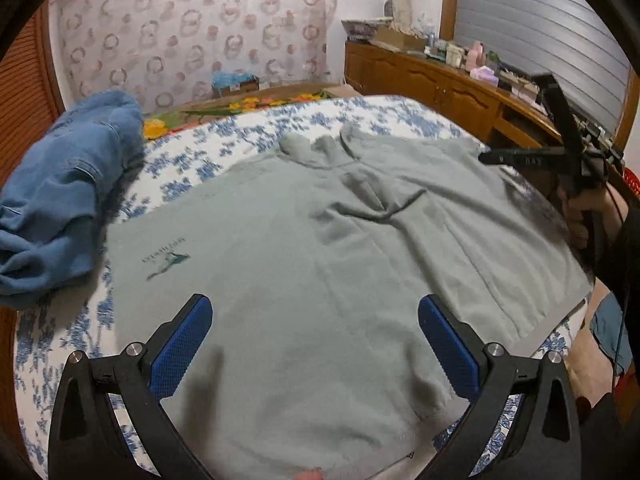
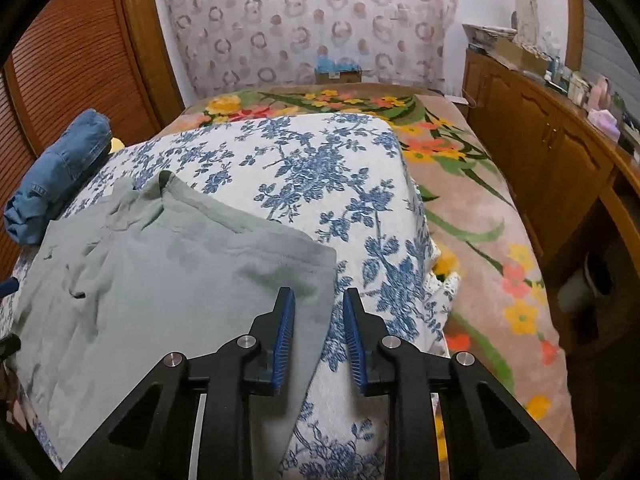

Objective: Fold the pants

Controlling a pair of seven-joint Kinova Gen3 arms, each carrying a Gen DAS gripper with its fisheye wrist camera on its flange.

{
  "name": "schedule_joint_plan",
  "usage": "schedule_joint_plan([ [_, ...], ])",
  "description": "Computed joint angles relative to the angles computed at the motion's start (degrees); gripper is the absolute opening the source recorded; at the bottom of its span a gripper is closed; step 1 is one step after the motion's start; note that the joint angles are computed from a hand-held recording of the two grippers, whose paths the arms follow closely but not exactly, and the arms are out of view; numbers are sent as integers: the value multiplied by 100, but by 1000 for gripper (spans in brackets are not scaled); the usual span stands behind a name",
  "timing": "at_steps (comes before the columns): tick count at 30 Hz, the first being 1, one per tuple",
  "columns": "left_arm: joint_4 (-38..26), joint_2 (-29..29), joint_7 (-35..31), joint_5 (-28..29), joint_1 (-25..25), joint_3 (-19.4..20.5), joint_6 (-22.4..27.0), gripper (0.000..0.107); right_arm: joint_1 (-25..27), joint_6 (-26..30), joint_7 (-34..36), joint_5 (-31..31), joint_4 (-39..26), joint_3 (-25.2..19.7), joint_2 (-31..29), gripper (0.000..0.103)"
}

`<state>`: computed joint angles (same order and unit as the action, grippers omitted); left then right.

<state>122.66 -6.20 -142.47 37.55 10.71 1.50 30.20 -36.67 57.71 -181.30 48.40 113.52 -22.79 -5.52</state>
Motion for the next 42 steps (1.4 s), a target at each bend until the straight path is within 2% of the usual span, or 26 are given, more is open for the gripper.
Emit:
schedule_joint_plan([
  [4, -42, 178, 343, -354, -12, 150, -16, 103, -132, 207, 183, -55, -131, -74, 39, 26],
  [5, -62, 230, 425, -440, -19, 175, 13, 103, -151, 169, 207, -72, -117, -70, 11, 22],
  [7, -135, 340, 597, -587, -95, 258, 111, 103, -182, 234, 121, -81, -78, -121, -59, 6],
  [10, -130, 348, 502, -475, -90, 202, 125, 103, -198, 546, -337, 147, 36, -313, -153, 5],
  [15, -91, 326, 912, -915, -24, 358, -85, 103, -145, 1050, -545, -41, 25, -414, -166, 3],
  [17, -94, 327, 902, -907, -7, 337, -78, 103, -231, 987, -719, -104, 149, -363, -294, 3],
  [20, -100, 328, 921, -923, 7, 323, -80, 103, -299, 1081, -894, -7, 177, -623, -453, 3],
  [26, -86, 326, 965, -941, 18, 320, -123, 103, -731, 1535, -1074, 314, -32, -1112, -191, 9],
  [30, -62, 309, 920, -906, 27, 305, -133, 103, -1306, 1551, -1590, 542, -51, -1317, 81, 19],
  [32, -82, 330, 911, -896, 21, 300, -124, 103, -1602, 1625, -1854, 623, -86, -1401, 272, 28],
  [33, -81, 327, 911, -896, 20, 302, -124, 103, -1714, 1632, -1891, 625, -136, -1384, 375, 35],
  [38, -81, 321, 934, -914, 21, 309, -118, 103, -2297, 1812, -2105, 570, -325, -1277, 751, 40],
  [42, -76, 318, 931, -913, 26, 309, -121, 103, -2606, 1928, -2101, 479, -340, -1038, 801, 46],
])
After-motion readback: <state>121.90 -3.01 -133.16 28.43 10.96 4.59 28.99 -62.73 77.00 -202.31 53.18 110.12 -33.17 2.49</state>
